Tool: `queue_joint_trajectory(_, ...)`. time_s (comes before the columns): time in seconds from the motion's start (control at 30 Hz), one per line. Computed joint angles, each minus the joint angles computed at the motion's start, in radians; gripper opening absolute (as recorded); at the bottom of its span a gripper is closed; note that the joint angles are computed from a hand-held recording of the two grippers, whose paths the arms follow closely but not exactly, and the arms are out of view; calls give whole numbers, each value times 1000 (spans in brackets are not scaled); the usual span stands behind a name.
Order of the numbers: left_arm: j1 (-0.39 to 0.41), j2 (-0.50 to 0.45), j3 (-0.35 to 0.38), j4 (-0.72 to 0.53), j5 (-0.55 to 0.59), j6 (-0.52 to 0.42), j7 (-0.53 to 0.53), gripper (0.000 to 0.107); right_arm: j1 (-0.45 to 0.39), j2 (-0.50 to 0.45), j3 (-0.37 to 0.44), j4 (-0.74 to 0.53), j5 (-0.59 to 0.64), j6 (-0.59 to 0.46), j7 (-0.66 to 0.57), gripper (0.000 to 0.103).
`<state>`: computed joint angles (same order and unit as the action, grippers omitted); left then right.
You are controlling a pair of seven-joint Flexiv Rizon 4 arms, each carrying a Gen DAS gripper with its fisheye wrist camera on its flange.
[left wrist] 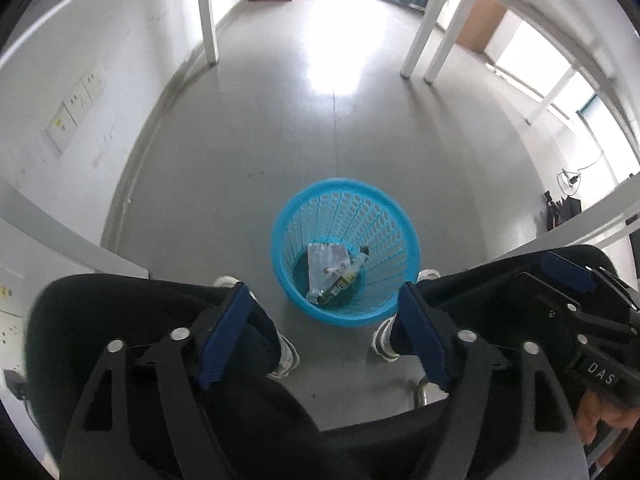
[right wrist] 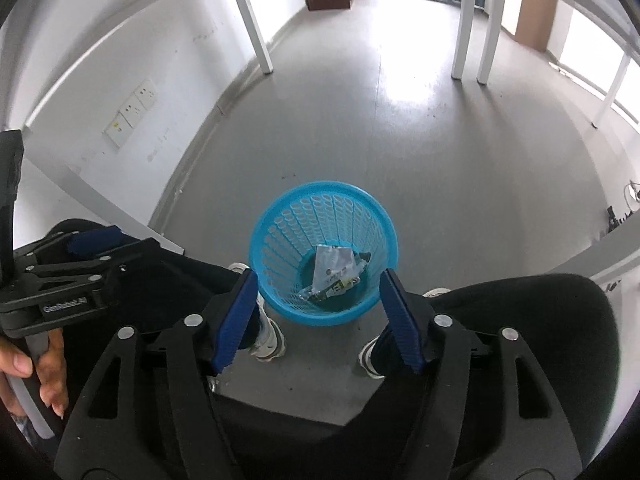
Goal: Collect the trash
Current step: 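Raise both open tools back toward the trash pile on the table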
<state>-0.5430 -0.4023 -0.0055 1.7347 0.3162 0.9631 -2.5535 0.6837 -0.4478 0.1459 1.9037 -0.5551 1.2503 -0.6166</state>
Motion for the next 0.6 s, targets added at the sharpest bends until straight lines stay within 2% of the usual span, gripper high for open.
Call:
queue_joint_trajectory(0.07,-17,31,14,18,35,21,-33,83,15,32,-21,38,-30,29,34,63)
queue_joint_trajectory(0.2,-54,95,36,41,155,40,-131,97,24,86,-44,103,-91,93,102,70)
queue_joint_trajectory(0.43,-59,199,-2,71,318,-12,-269,97,28,192,-101,204,-333,187,286,86)
queue_joint_trajectory(0.6,-62,284,-51,50,468,-128,-342,97,-1,271,-129,220,-578,207,442,92)
